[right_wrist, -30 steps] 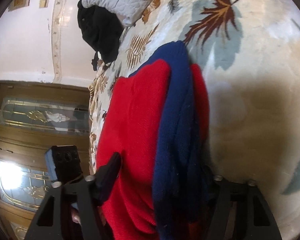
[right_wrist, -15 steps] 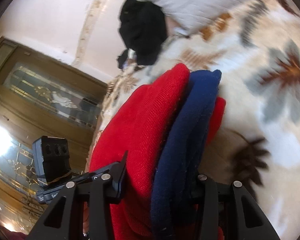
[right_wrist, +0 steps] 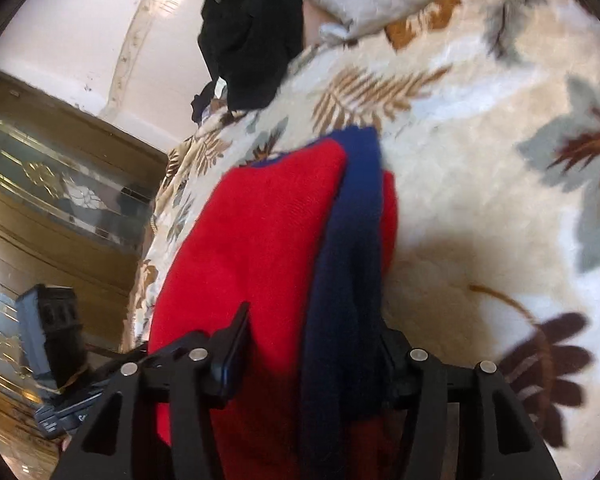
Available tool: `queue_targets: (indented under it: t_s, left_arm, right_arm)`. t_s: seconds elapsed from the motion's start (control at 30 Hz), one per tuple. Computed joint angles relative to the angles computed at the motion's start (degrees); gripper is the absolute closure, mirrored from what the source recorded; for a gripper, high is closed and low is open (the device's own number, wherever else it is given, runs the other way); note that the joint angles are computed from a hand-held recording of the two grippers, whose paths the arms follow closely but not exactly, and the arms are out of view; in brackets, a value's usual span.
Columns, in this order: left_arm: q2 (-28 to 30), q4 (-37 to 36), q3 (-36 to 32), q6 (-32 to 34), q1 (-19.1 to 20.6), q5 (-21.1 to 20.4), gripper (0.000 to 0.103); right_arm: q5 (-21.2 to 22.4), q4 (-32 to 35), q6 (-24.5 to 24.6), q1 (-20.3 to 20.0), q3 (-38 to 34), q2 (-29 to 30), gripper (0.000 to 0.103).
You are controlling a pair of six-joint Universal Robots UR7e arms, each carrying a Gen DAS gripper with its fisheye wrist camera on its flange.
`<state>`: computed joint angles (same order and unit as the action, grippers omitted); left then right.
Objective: Fold small clothes
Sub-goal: 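Release the red bundle and lift both grippers away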
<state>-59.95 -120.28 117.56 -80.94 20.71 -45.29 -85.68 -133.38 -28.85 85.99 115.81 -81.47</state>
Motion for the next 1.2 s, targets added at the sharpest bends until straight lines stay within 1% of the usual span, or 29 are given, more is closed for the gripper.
queue_targets:
  t_s: [0.07, 0.1, 0.13, 0.17, 0.23, 0.27, 0.3, 0.33, 0.4, 0.43, 0.47, 0.5, 0.53, 0.57, 0.63, 0.67, 0.77, 0.8, 0.83, 0.87, 0.93, 0.97, 1.03, 1.2]
  left_arm:
    - [-0.3, 8.0, -1.8, -3.1, -2.0, 2.3, 0.036]
    - [-0.2, 12.6, -2.9, -5.4, -3.0, 3.4, 0.034]
    - [0.0, 17.9, -4.0, -8.4, -4.0, 4.0, 0.030]
    - [0.4, 23.6, -5.3, -11.9, -4.9, 4.2, 0.028]
    - [1.2, 30.5, -6.6, -16.3, -6.2, 4.5, 0.026]
    - [2.0, 33.8, -7.2, -18.1, -6.7, 4.2, 0.024]
    - [2.9, 35.7, -7.7, -19.1, -6.9, 3.4, 0.016]
    - [3.5, 36.8, -7.9, -19.7, -6.8, 2.9, 0.011]
    - [4.4, 38.7, -7.7, -21.8, -7.1, 2.9, 0.011]
    - [4.4, 39.0, -7.9, -22.2, -7.2, 2.7, 0.011]
    - [4.4, 39.3, -8.5, -22.1, -7.0, 2.3, 0.011]
    - [4.7, 41.0, -9.8, -22.5, -6.8, 1.3, 0.011]
    - [5.8, 44.7, -11.9, -23.9, -6.9, 0.7, 0.011]
    - [7.0, 50.3, -14.4, -26.3, -7.3, 0.5, 0.011]
    - [9.3, 60.0, -18.8, -31.0, -8.3, 0.2, 0.011]
    - [10.0, 63.6, -20.5, -33.1, -9.0, 0.2, 0.011]
    - [9.4, 67.1, -22.1, -36.6, -11.4, 1.6, 0.011]
    - [9.3, 68.6, -22.8, -37.9, -12.2, 2.0, 0.011]
    - [9.5, 70.5, -23.9, -39.2, -13.0, 2.4, 0.011]
    - [9.8, 72.3, -24.9, -40.3, -13.7, 2.7, 0.011]
    - [10.4, 75.9, -27.1, -42.2, -14.9, 3.3, 0.011]
    - [10.6, 77.5, -28.2, -43.0, -15.5, 3.6, 0.011]
    - [11.2, 80.0, -29.9, -44.5, -16.4, 4.1, 0.009]
    - [12.8, 85.8, -33.9, -48.0, -18.8, 4.5, 0.009]
  right_arm:
    - [-2.5, -2.0, -2.0, 1.4, 0.9, -2.4, 0.045]
    - [-2.7, -2.4, -3.0, 1.6, 1.1, -3.5, 0.045]
    - [-2.3, -2.4, -4.1, 1.7, 1.6, -5.1, 0.045]
    - [-1.8, -2.1, -4.9, 1.8, 2.0, -6.5, 0.046]
    - [-0.1, -2.1, -7.1, 1.6, 3.8, -10.0, 0.048]
    - [0.3, -2.1, -8.2, 1.4, 4.9, -11.4, 0.052]
    - [0.0, -2.0, -8.5, 1.5, 5.7, -12.0, 0.055]
    - [-0.8, -1.9, -8.8, 1.5, 6.4, -12.1, 0.062]
    - [-5.7, -0.8, -8.3, 1.6, 7.5, -10.6, 0.064]
    - [-7.3, -1.2, -7.4, 1.3, 8.0, -9.6, 0.064]
    - [-6.7, -1.9, -7.1, 0.7, 8.4, -9.6, 0.063]
    - [-5.9, -1.8, -6.6, 0.6, 8.3, -10.0, 0.063]
    - [-5.9, -1.6, -6.5, 0.9, 8.0, -10.1, 0.064]
    - [-6.6, -1.3, -6.0, 1.7, 7.5, -10.5, 0.063]
    - [-6.8, -1.5, -6.5, 2.7, 7.5, -11.9, 0.063]
    - [-6.6, -1.6, -6.5, 3.5, 7.5, -12.9, 0.063]
    - [-6.0, -1.5, -6.3, 5.2, 7.8, -16.0, 0.061]
    - [-6.6, -2.1, -6.2, 6.5, 7.9, -17.2, 0.057]
    - [-7.2, -2.6, -6.3, 7.4, 8.1, -18.3, 0.047]
    - [-7.8, -3.6, -6.5, 8.4, 8.5, -19.3, 0.045]
    - [-8.8, -4.8, -7.6, 10.3, 9.3, -22.0, 0.044]
    - [-9.3, -5.6, -7.9, 11.3, 9.6, -23.2, 0.042]
    - [-9.7, -6.5, -8.0, 12.6, 9.8, -24.8, 0.041]
    - [-10.4, -7.7, -6.5, 15.4, 9.8, -28.4, 0.041]
